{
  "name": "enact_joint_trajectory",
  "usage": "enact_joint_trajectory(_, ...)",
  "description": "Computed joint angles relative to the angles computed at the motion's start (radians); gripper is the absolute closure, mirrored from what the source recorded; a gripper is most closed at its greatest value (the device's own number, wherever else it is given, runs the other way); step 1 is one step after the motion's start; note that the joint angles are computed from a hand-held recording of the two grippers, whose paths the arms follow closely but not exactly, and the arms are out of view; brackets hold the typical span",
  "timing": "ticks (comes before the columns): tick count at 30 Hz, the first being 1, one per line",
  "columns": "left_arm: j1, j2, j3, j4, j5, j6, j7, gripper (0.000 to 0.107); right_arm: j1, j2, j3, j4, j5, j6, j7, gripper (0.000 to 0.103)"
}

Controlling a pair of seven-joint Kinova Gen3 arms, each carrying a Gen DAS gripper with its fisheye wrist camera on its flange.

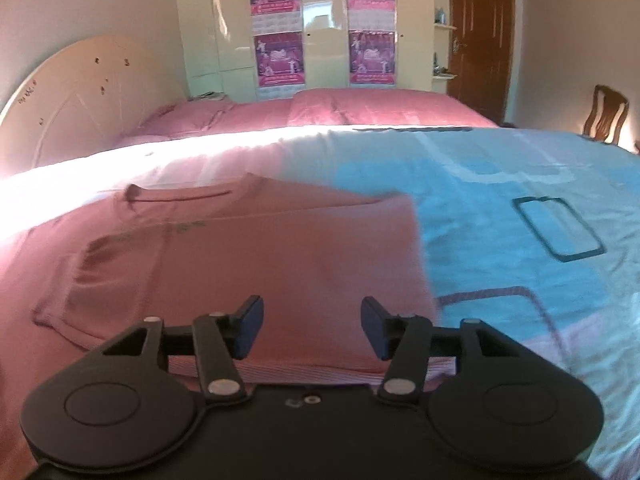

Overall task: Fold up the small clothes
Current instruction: 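Reach the left gripper to the other sleeve cuff and grasp it, then fold the held cuff across the sweatshirt body and open the left gripper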

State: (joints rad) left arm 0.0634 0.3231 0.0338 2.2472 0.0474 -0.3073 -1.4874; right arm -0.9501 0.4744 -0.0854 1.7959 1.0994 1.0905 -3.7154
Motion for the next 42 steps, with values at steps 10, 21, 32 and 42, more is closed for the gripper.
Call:
enact_joint_trajectory(10,-0.424,0.091,0.114,-0.044,-0.277,-0.056,0.258,0.032,-0.001,0.079,0.044,-0.163,-0.045,-0.014,0.095,0.052)
enact_joint_trajectory(21,-0.775,0.31,0.27,-0.242,-0.564,-0.13,0.651,0.032,-0.015,0.126,0.094,-0.259,-0.134,0.012,0.131,0.052)
enact_joint_trajectory(32,-0.722,0.427,0.202,-0.423,-0.566,-0.087,0.819,0.098,-0.029,0.117,0.107,-0.248,-0.172,0.046,0.096,0.052)
enact_joint_trajectory(42,-0.621,0.352,0.248,-0.385,-0.649,-0.163,0.654,0.102,-0.017,0.063,0.084,-0.139,-0.129,0.032,-0.008,0.052)
